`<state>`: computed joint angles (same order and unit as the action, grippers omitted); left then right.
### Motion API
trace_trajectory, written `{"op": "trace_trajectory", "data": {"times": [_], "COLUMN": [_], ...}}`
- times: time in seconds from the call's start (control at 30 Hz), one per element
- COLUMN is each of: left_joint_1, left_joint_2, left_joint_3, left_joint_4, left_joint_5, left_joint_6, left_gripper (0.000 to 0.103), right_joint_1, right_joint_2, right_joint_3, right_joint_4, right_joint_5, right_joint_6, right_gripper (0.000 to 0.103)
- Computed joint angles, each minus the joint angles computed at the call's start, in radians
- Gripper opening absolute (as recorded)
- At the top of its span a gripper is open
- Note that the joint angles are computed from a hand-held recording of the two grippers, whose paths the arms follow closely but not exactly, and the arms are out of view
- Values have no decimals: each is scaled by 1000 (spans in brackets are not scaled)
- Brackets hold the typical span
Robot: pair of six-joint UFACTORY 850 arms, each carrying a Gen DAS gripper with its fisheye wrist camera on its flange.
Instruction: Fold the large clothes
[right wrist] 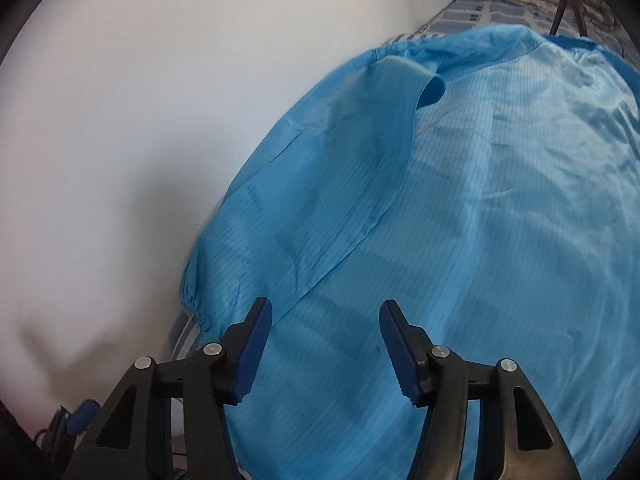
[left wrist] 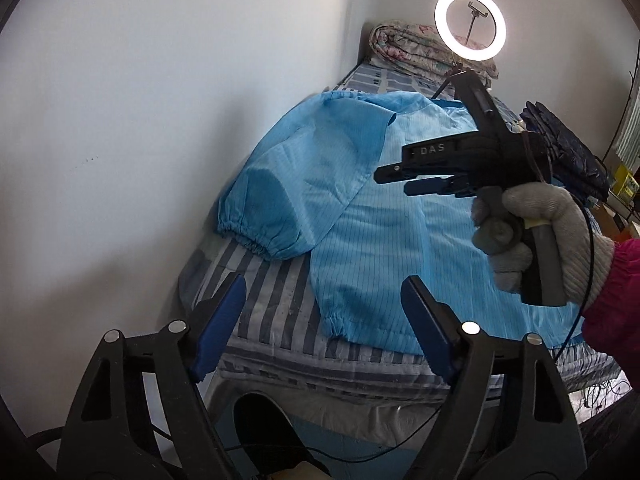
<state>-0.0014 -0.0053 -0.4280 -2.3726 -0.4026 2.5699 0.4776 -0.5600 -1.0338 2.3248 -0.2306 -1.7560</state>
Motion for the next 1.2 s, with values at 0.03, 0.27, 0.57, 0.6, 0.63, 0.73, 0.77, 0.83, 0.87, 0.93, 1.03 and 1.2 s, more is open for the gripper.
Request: {"op": "trace_trajectory", "data": {"times": [0.03, 0.27, 0.57, 0.6, 0.63, 0.73, 0.77, 0.83, 0.87, 0.93, 1.03, 1.2], "left_joint_1": [1, 6, 10, 8, 9, 9, 10, 17, 18, 19, 16, 2], "left_joint_2": [3, 14, 13, 12, 11, 13, 12, 9, 7, 1, -19, -86], "left_joint_3": [2, 3, -14, -14, -15, -14, -15, -16, -18, -24, -41, -103], "left_joint_4": [1, -3, 28, 21, 19, 4, -1, 13, 20, 48, 118, 359], "left_joint_5": [-2, -4, -4, -4, -4, -3, -3, -7, -8, -9, -14, -31], "left_joint_6": [1, 16, -22, -16, -15, -5, 0, -12, -22, -52, -119, -399], "left_gripper": [82, 82, 82, 82, 82, 82, 82, 82, 82, 82, 82, 82], "right_joint_1": [-7, -22, -11, -10, -10, -12, -14, -24, -27, -37, -59, -88], "right_joint_2": [-24, -167, -221, -217, -209, -173, -156, -130, -110, -79, -33, 34], "right_joint_3": [-18, -129, -196, -196, -190, -151, -134, -117, -98, -73, -24, 63], "right_joint_4": [-67, -237, -303, -317, -317, -271, -257, -266, -266, -297, -326, -327], "right_joint_5": [-32, -152, -154, -151, -149, -149, -146, -146, -140, -128, -117, -75], "right_joint_6": [85, 332, 421, 428, 419, 351, 330, 323, 310, 319, 327, 288], "right_gripper": [54, 49, 3, 1, 0, 0, 0, 0, 0, 0, 0, 0]}}
